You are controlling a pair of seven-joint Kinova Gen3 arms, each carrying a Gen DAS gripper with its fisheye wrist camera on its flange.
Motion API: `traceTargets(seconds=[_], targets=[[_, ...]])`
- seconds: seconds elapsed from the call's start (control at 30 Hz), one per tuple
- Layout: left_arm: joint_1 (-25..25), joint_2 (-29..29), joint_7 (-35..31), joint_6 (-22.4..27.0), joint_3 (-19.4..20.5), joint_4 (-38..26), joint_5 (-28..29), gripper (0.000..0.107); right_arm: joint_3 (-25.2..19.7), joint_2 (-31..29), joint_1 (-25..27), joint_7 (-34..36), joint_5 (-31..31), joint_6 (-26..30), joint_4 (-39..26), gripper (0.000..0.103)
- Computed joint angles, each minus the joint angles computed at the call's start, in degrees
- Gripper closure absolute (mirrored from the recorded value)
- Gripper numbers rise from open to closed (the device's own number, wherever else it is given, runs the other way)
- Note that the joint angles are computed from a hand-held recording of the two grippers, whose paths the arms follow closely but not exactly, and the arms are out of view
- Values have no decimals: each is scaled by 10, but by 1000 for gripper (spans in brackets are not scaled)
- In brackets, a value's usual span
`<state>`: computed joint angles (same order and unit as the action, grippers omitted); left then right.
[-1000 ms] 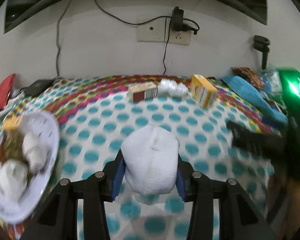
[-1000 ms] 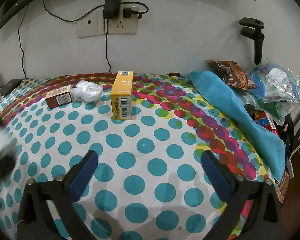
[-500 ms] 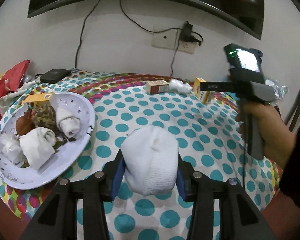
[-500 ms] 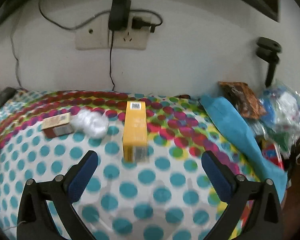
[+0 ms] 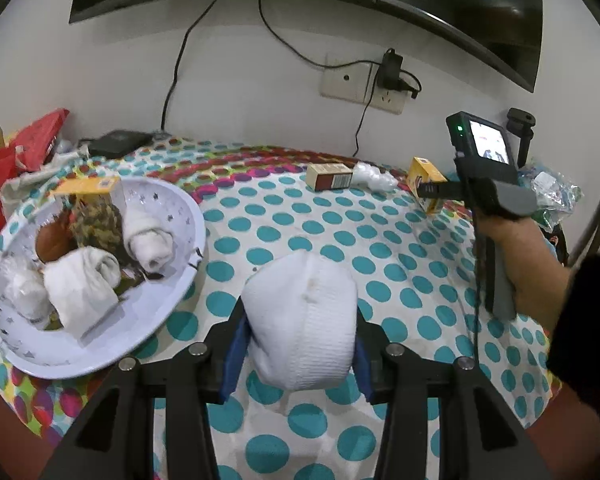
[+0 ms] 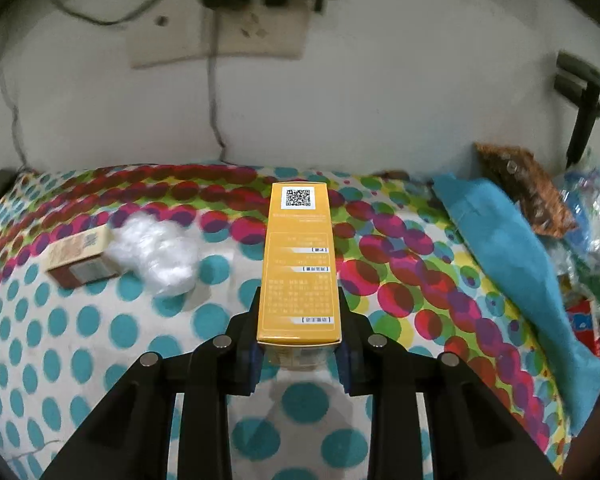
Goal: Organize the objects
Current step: 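Lift the white cloth with the left gripper while the right gripper grasps the tall yellow box, then carry the white cloth to the plate and release it with the left gripper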
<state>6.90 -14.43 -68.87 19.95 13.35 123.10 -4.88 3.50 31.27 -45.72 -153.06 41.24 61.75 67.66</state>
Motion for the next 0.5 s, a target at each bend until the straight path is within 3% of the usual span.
traceTargets(seconds=[0.2,0.33,0.5], targets=[[-49,-17,52,7,36,3,-33,62,-10,-47,-64,-76,75,-23,83,76],[-87,-39,97,28,66,11,-62,62,-32,-72,-79,-116,100,-30,126,76],[-109,-66,117,61,68,11,-86,62,-57,-98,-79,-164,116,-38,168,76]])
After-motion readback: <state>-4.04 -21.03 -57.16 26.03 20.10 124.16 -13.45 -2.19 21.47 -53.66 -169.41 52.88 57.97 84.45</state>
